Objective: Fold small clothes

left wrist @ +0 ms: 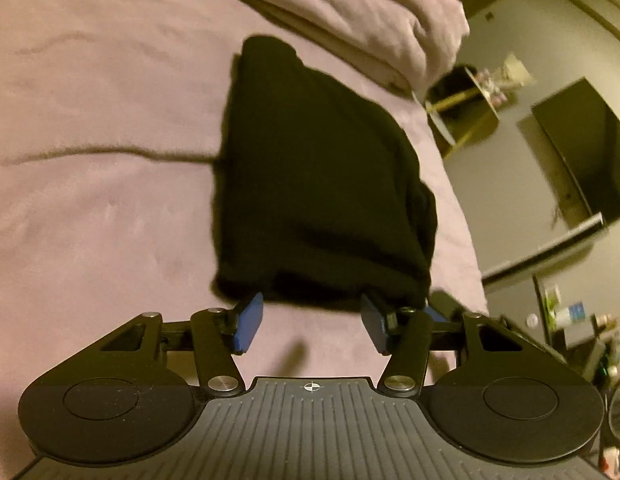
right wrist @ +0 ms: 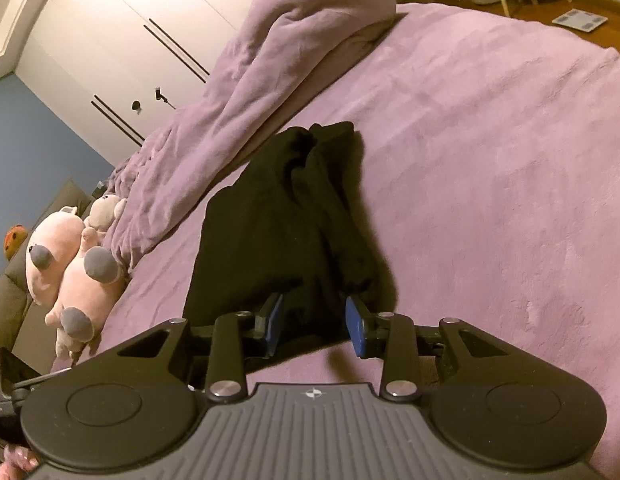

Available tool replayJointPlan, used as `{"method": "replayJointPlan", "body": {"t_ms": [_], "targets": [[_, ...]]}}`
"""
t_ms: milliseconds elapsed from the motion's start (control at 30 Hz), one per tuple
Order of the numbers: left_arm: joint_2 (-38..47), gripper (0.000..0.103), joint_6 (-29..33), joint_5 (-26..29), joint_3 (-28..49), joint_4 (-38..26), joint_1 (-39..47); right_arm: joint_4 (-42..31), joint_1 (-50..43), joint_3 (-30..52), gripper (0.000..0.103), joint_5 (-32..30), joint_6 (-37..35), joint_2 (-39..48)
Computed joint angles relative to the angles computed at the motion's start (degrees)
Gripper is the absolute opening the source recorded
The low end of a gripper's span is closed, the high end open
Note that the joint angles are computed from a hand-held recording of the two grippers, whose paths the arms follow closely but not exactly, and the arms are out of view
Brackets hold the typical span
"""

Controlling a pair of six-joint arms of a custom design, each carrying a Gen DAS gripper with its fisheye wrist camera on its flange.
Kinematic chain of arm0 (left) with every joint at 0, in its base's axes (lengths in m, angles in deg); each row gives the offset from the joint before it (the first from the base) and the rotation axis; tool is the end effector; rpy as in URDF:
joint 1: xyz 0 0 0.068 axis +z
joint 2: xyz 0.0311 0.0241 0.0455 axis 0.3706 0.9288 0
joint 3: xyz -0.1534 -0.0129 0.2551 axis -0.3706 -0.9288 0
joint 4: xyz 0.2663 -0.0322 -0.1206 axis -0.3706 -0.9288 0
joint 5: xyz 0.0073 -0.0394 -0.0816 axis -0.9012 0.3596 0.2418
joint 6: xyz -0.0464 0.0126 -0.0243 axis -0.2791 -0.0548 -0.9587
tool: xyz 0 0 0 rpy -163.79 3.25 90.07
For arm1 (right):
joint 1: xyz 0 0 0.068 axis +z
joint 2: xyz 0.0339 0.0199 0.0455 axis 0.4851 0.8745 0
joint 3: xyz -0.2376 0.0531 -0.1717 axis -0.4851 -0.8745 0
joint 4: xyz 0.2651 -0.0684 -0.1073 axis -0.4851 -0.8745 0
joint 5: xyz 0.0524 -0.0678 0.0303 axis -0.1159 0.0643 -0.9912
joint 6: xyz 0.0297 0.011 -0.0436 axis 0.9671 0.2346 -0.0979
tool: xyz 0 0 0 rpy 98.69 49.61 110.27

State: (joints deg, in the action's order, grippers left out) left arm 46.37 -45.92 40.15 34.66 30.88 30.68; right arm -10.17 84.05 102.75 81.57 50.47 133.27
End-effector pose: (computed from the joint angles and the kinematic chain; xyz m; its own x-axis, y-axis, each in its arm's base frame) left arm 0.3477 0.0274 0.1216 -0.9140 0.1244 -0.3861 0.3657 0.6647 -0.6515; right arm 0.1883 0.2300 0.0983 -0.4277 0.7368 -0.5237 0.3949 0.6734 0.6250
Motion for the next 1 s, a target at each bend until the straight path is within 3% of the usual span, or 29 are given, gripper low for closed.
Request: {"method": "replayJointPlan", "body": {"t_ms": [100, 167, 233, 333, 400, 433, 500, 600, 700, 833, 1000], "targets": [[1.23, 0.055, -7.3, 1.46, -0.28, 4.41, -0.71, -0.72, -0.02, 0.46, 0.033, 0.57, -0.4, -0.08], [1.34, 0.042, -10.71, 1.23, -1.03, 8.04, -0.97, -0.78, -0.14, 0.4, 0.033, 0.83, -0.22, -0.32], [1.5, 0.028, -10.73, -0.48, -0.91, 9.47, -0.91, 0.05, -0.57, 0.0, 0.033, 0.55, -0.27, -0.52], [2.65, 0.021, -6.73, -0.76, 1.18, 6.3, 1.07, 1.07, -1.29, -0.69, 0.035, 0.6, -1.25, -0.86], [2.39, 0.033, -4.18, -1.99, 2.08, 5.73, 2.18, 2.37, -2.13, -1.53, 0.042, 0.48, -2.12, -1.23], [2.0, 0.05, -4.05, -3.63, 2.43, 6.68, 2.43, 3.38, -2.77, -2.08, 0.049, 0.27, -2.69, -1.4], [2.84, 0.057, -3.69, -2.86, 3.72, 7.28, 3.21, 5.64, -4.46, -2.91, 0.056, -0.46, -4.82, -1.42], [7.33, 0.067, -4.61, -0.26, 9.7, 3.25, 2.3, 12.14, -7.92, -4.18, 0.067, -2.99, -9.03, 0.03], [11.6, 0.069, -7.71, 1.33, 14.36, 3.82, -0.56, 22.77, -13.88, -5.3, 0.077, -9.74, -12.83, 4.06], [16.2, 0.065, -11.42, 0.86, 18.91, 6.3, -4.44, 35.78, -23.31, -5.23, 0.077, -22.84, -14.08, 11.54], [21.6, 0.059, -13.9, 0.85, 24.08, 5.47, -6.74, 43.15, -29.05, -1.14, 0.075, -33.84, -17.91, 19.29]]}}
